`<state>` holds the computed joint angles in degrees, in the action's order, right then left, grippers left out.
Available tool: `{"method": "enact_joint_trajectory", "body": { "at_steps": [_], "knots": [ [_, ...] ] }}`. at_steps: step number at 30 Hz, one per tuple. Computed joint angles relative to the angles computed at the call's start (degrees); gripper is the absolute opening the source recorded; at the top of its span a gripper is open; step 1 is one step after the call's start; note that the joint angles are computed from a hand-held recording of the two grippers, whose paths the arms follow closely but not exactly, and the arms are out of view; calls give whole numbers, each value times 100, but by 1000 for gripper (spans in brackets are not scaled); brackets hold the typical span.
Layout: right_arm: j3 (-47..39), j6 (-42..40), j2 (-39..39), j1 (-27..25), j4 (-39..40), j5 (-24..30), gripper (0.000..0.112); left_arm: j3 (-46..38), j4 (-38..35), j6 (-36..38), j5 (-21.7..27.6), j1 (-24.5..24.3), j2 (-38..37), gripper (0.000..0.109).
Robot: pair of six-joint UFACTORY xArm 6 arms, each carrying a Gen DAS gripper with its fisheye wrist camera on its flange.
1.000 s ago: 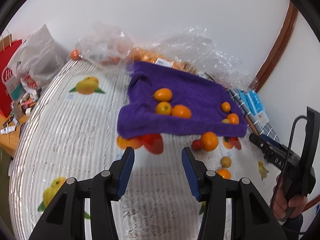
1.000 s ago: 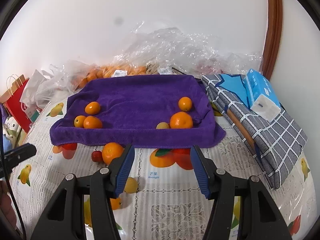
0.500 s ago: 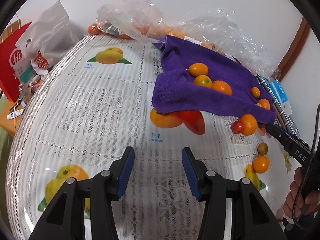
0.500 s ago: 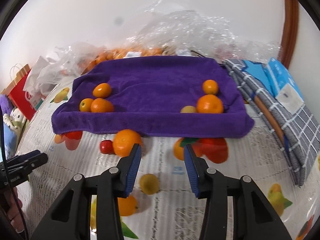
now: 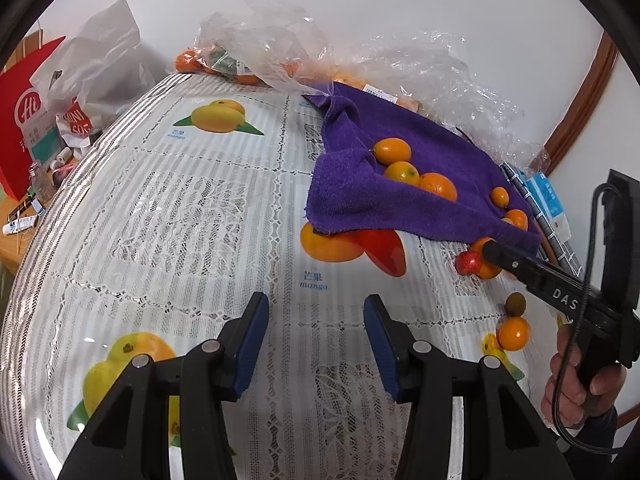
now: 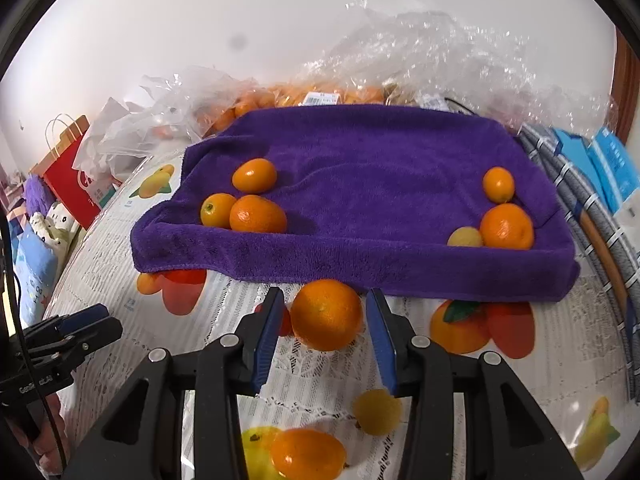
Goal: Organize fruits
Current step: 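Lift both tools away from the towel toward the fruit on the sheet, then grasp a tangerine with the right tool while the left tool grasps a small red fruit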
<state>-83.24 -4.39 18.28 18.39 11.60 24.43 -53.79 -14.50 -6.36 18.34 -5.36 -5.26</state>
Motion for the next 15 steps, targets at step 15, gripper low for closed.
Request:
{"method": "enact_joint_trajectory", "body": {
  "at_steps": [15],
  "knots": [
    [288, -494, -293, -251, 776, -46, 38, 8, 88, -143, 62, -40, -38, 49]
  ]
}}
